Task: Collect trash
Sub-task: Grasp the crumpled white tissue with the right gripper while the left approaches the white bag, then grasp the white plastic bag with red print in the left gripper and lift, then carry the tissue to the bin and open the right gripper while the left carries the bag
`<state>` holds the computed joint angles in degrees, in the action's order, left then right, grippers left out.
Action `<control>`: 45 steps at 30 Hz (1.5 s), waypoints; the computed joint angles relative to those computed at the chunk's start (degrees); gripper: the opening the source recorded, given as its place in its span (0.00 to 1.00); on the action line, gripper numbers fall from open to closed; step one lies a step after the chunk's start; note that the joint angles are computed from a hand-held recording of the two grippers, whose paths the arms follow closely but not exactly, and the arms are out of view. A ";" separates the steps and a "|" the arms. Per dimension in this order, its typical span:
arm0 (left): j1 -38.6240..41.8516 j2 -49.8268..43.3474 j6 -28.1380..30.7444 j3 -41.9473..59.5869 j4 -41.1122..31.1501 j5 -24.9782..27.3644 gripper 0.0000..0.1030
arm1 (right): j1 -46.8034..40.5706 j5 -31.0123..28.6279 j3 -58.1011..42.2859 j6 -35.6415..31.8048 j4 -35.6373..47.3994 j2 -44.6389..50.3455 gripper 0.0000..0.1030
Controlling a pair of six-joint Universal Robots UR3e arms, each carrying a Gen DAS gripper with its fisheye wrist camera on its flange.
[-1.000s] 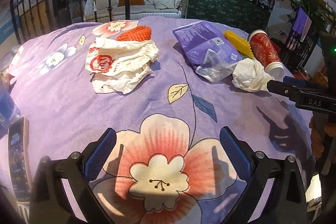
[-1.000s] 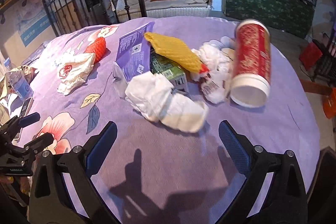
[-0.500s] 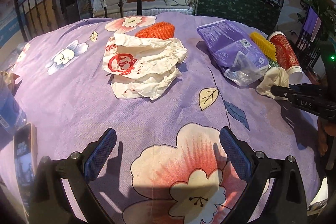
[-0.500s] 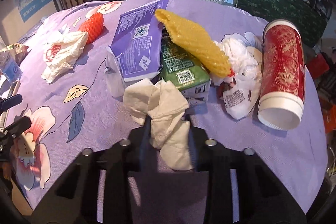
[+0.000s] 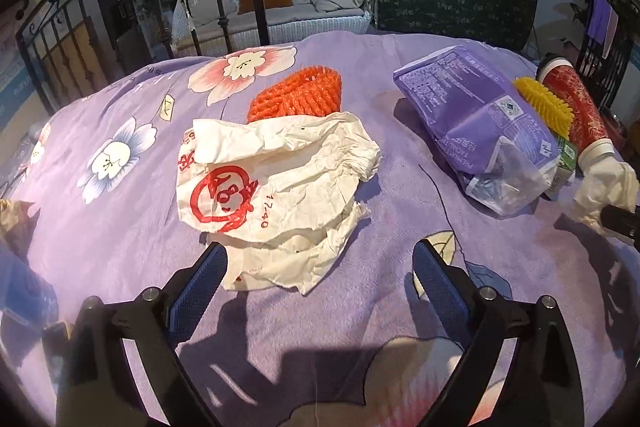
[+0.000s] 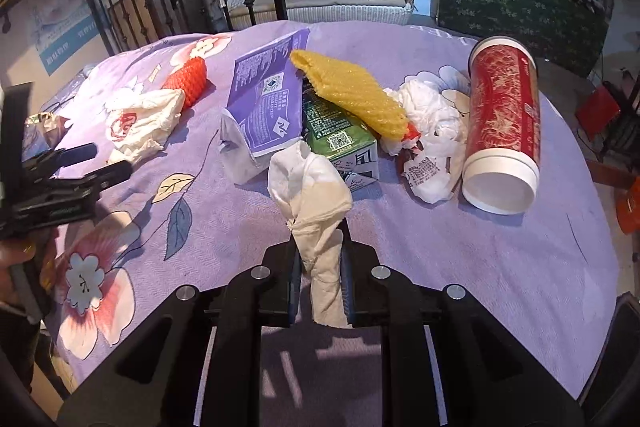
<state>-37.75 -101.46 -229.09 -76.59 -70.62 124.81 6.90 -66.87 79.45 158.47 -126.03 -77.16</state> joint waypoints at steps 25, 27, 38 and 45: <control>3.80 3.80 -5.24 -5.28 1.80 -3.06 0.32 | -6.09 5.69 9.88 -0.08 1.03 -9.47 0.17; 2.44 4.33 -6.75 -5.40 1.33 -1.78 0.31 | -6.98 6.54 11.16 -0.38 1.14 -10.74 0.17; -8.35 1.22 -13.84 1.90 -1.12 3.78 0.27 | -11.63 9.75 17.54 -2.05 1.43 -17.69 0.17; -12.97 -3.27 -14.90 8.16 -0.08 4.17 0.27 | -16.81 12.96 21.68 -4.66 3.77 -23.04 0.17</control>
